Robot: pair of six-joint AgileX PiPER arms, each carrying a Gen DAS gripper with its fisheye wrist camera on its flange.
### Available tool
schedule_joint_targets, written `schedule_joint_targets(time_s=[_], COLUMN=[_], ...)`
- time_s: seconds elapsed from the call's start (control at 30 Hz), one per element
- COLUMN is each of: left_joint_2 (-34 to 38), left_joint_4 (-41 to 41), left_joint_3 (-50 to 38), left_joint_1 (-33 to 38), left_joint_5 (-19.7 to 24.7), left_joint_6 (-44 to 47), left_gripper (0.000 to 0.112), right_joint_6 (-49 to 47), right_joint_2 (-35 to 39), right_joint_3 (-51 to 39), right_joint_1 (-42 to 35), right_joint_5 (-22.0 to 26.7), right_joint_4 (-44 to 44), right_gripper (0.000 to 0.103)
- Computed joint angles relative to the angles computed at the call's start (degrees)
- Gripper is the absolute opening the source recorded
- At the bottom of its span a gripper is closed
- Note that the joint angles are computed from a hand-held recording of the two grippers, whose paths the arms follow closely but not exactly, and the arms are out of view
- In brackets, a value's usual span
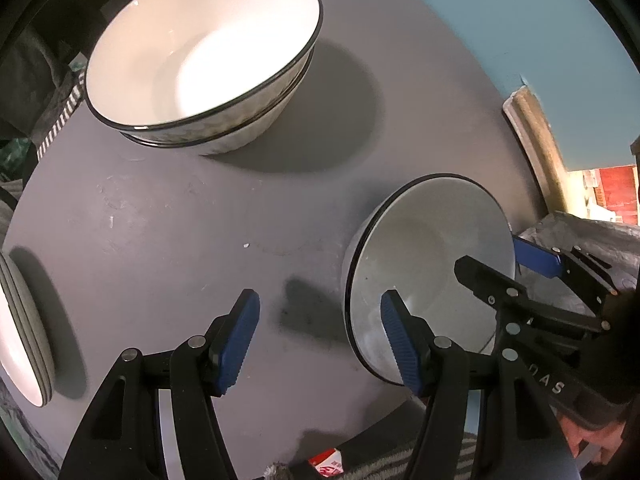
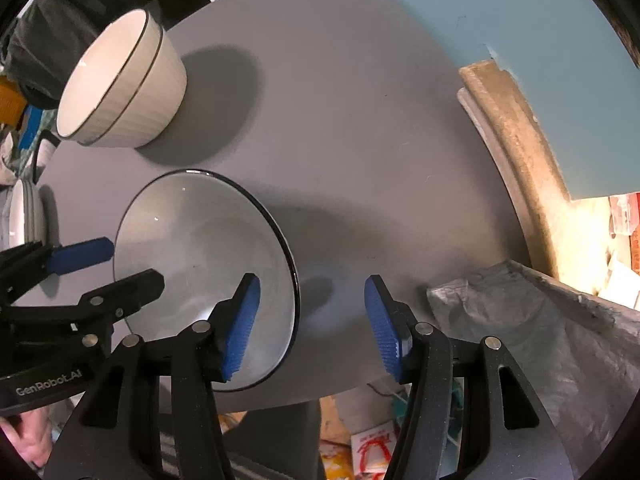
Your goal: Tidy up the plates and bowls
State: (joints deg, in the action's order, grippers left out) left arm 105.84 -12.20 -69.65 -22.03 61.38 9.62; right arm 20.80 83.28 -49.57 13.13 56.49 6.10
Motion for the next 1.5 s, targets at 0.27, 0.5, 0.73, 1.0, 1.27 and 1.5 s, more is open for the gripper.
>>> schedule_joint_targets(time_s=[0.27,0.5,0.73,1.0,1.27,1.5], left_joint_2=[-0.2,0.4,1.4,1.3,1.1,0.9], left_joint_4=[1.2,1.3,1.0,0.5,-1.3,-1.4], left_joint_3=[1.1,0.6,0.0,0.1,1.2,0.9], left_joint_1=[-1.2,-0.9,-1.7,-3.2,-2.2,-1.4], left_joint_5=[-1.8,-1.3,-1.6,-1.4,-2.3,-1.7], left_joint_6=[-0.8,-0.6,-0.9,0.4,2.6,2.8], left_gripper=[0.055,0.036,0.032,0.018,0.008,0.008], right_joint_6=[3.2,4.0,3.5,4.3,3.5,4.2], right_joint_2=[2.0,3.1,3.9,3.0,3.4,3.3], right_joint_3=[-0.8,-2.0,-1.6,-0.2,-0.9,-3.0], right_joint_1=[3.2,4.4,3.1,4.1,3.3,3.7], right_joint_5=[-0.9,-0.3,-1.0,-2.2,-2.2,-0.3], right_joint_4=[-0.3,-0.2,0.2,0.9,1.5,1.0], right_gripper=[0.046,0.030,0.021,0.011,0.008,0.008])
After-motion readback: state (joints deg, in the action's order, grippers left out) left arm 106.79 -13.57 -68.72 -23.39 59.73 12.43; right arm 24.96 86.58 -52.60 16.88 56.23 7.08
